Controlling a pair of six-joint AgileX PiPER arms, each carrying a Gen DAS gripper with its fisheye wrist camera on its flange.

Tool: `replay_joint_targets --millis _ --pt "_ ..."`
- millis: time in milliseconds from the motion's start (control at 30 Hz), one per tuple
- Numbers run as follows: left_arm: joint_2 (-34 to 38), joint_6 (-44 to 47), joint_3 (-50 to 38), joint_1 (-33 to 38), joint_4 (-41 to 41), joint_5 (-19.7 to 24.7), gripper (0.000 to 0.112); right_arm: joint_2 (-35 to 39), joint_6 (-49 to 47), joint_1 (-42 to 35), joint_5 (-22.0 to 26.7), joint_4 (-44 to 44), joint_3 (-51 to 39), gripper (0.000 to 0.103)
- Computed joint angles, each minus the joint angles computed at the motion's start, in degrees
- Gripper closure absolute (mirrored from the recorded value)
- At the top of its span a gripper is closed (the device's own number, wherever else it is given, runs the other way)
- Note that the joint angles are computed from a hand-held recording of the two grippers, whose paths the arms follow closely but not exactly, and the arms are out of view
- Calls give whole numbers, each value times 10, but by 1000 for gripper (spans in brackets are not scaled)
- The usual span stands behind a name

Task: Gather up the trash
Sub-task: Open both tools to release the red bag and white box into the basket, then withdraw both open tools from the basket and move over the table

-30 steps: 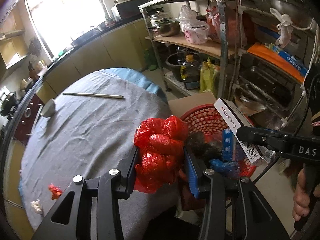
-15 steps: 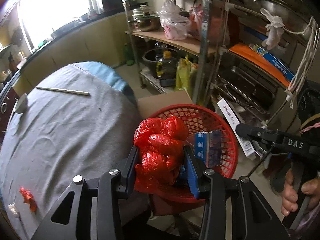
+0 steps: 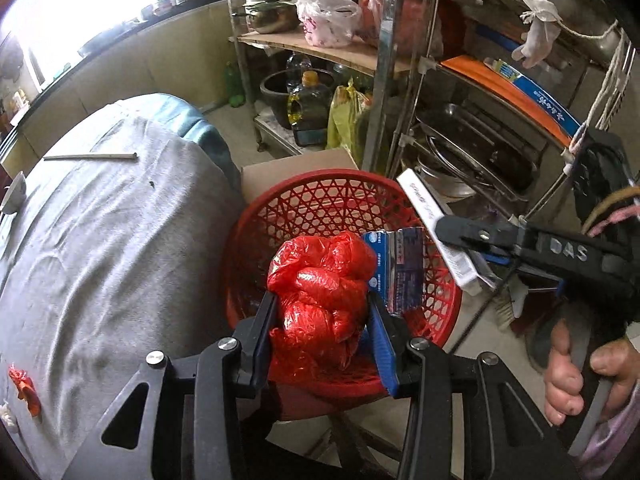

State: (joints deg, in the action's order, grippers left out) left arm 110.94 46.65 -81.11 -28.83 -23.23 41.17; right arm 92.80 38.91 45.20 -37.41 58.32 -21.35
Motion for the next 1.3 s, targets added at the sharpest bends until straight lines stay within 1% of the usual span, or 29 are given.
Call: replay_joint_targets --millis 67,100,133,167,267,433,533,600,700,733,867,967,1167,1300 --pt "4 3 -5 1 -1 8 66 12 23 -17 -2 -28 -5 54" --pt "6 8 -9 4 -7 17 64 22 47 -31 -11 -56 -6 52" --pt "6 12 -11 8 -12 22 59 31 74 -44 -17 -86 -6 50" --pt "6 16 -11 10 -18 23 55 38 103 -60 -20 -119 -6 49" --pt "-4 29 -4 21 -31 17 52 47 151 -84 -28 -174 -9 44" --pt "-28 23 10 36 -14 -2 51 33 82 -55 -13 -109 -25 43" --pt "-49 0 21 47 12 -24 50 31 87 -45 -13 -107 -25 43" --pt "-63 -15 30 52 29 -42 50 29 73 -37 -6 -94 -32 43" --pt "-89 -25 45 65 48 -69 50 25 36 -28 11 -72 -53 43" --pt "-92 -25 44 69 49 -72 49 24 18 -26 20 -62 -65 43" --pt "-113 -18 52 93 45 -87 41 24 -54 -24 53 -28 -111 43" --pt "-129 -4 64 110 36 -103 40 28 -106 -20 71 0 -142 43" --pt "-147 22 70 145 17 -105 40 34 -202 -10 97 67 -192 43" --pt "-153 37 66 177 0 -97 40 41 -281 -7 115 123 -231 43"
